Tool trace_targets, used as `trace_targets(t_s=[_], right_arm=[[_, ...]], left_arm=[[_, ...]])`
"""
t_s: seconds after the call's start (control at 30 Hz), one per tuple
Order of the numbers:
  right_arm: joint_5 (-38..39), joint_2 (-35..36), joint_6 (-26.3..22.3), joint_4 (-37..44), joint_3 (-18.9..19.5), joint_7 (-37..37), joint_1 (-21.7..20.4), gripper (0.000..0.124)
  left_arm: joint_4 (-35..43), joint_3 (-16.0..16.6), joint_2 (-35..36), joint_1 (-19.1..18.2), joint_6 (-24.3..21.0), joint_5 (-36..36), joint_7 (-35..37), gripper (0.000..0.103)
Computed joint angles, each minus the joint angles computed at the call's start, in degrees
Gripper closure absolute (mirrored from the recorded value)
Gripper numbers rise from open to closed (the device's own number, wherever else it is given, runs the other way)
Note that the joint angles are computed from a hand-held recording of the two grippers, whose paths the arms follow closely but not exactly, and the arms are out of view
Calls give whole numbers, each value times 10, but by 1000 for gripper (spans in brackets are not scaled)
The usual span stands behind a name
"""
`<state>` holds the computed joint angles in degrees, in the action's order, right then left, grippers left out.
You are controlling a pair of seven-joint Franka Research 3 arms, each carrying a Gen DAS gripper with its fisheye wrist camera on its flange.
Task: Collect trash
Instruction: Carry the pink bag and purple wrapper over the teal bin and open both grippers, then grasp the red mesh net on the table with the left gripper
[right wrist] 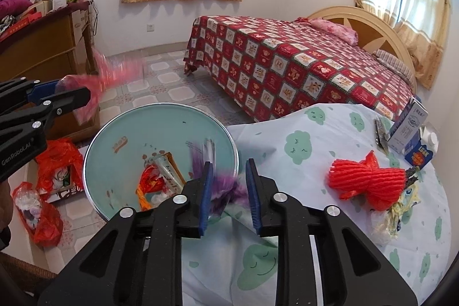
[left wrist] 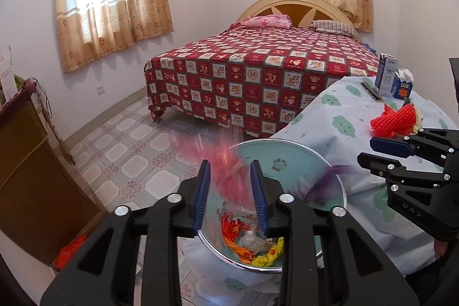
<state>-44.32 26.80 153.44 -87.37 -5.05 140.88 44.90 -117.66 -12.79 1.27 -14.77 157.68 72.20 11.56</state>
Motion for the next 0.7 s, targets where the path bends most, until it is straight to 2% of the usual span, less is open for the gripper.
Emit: trace_targets(t_s=[0.17,0.33,0.43,0.5,0.7], right_arm=[[-4,-3,2,-6,-2,9,1,91],[-13,-6,3,-11,-3,20,1,81],[-18,-9,3,-15,-3,27,1,80],[-22,-10,3,-17,-3,31,1,80],[-56,-36,9,-52,-9,70,2,77]], left_arm=[[1,-1,0,-1,-9,3,-6,52],[0,-1,0,-2,-10,0,-4,48],[0,-1,1,-3,-14,-2,-2,46],[1,-1,2,-3,-20,-1,-5,40],[1,0,4,-3,-26,-10,1,39]])
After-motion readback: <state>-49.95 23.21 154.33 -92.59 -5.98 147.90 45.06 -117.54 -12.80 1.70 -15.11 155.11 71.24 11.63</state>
